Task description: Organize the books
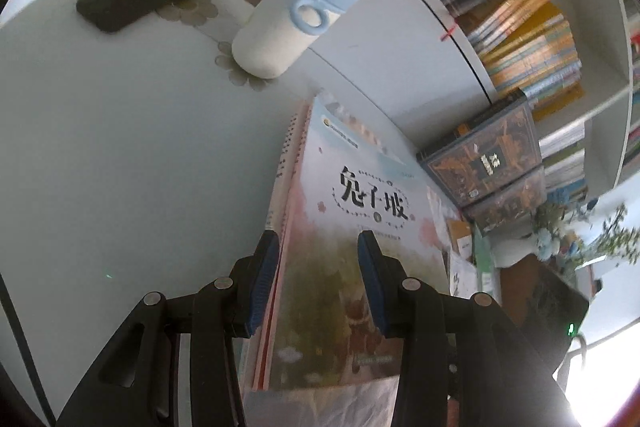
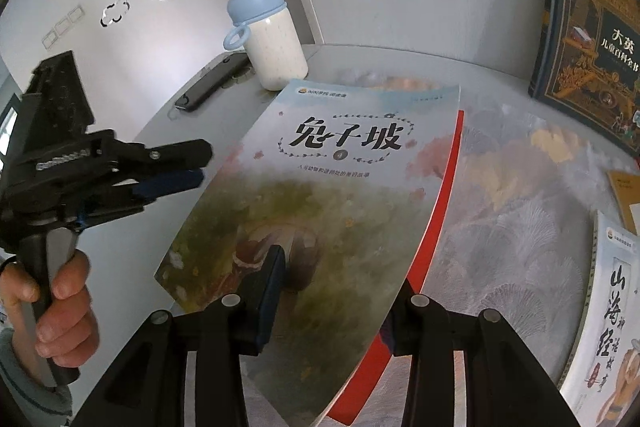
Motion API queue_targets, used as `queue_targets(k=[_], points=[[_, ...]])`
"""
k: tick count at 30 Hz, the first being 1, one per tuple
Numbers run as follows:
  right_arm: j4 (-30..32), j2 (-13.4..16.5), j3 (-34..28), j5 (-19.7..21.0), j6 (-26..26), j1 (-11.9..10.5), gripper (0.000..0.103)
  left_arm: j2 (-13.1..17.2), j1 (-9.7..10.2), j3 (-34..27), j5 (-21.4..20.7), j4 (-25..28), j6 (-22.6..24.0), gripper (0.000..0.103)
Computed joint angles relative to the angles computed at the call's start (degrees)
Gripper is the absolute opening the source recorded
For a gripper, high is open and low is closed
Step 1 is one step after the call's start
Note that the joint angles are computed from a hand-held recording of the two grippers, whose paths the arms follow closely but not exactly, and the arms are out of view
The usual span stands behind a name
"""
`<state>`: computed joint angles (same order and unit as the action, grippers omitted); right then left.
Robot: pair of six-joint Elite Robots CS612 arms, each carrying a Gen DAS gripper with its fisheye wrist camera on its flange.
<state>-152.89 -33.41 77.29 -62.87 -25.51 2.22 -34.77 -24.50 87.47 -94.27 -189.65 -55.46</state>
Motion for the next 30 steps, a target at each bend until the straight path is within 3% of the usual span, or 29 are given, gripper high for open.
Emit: queue_targets(k=[4,7,12,18,23,27,30], points=[[4.0,-0.59,-0.27,-0.83,-0.02,-0.67,0.053,-2.26,-0.91,1.7,0.28,1.01,3.67,0.037],[3.98,-2.06,1.81,-1.47,0.73,-1.91,0.053,-3.94,-1.68,2.94,0.99,0.88,5.8,0.037],[-0.51,-6.51,9.35,-0.75,5.26,-6.11,0.053,-6.14,-3.54,3.82,0.14,0.46,8.68,0.037],[-6.36,-12.27,20.61,-0.49,12.46,-13.02,0.054,-6.7,-6.96,1.61,-3.46,2.85,14.58,0.037],[-12.88,-16.11,29.76,-0.86,18.97,-20.17,0.055,-6.34,-10.15,-1.15,-6.48,6.54,17.95,0.037],[-15.19,-17.25,32.58,-0.83,22.42,-25.45,0.055,-5.85,-13.34,-3.64,-7.41,9.21,20.68,0.04],[-16.51,-17.61,32.84,-1.55,22.43,-28.35,0.055,-4.49,-15.32,-6.25,-7.65,10.96,20.24,0.04]])
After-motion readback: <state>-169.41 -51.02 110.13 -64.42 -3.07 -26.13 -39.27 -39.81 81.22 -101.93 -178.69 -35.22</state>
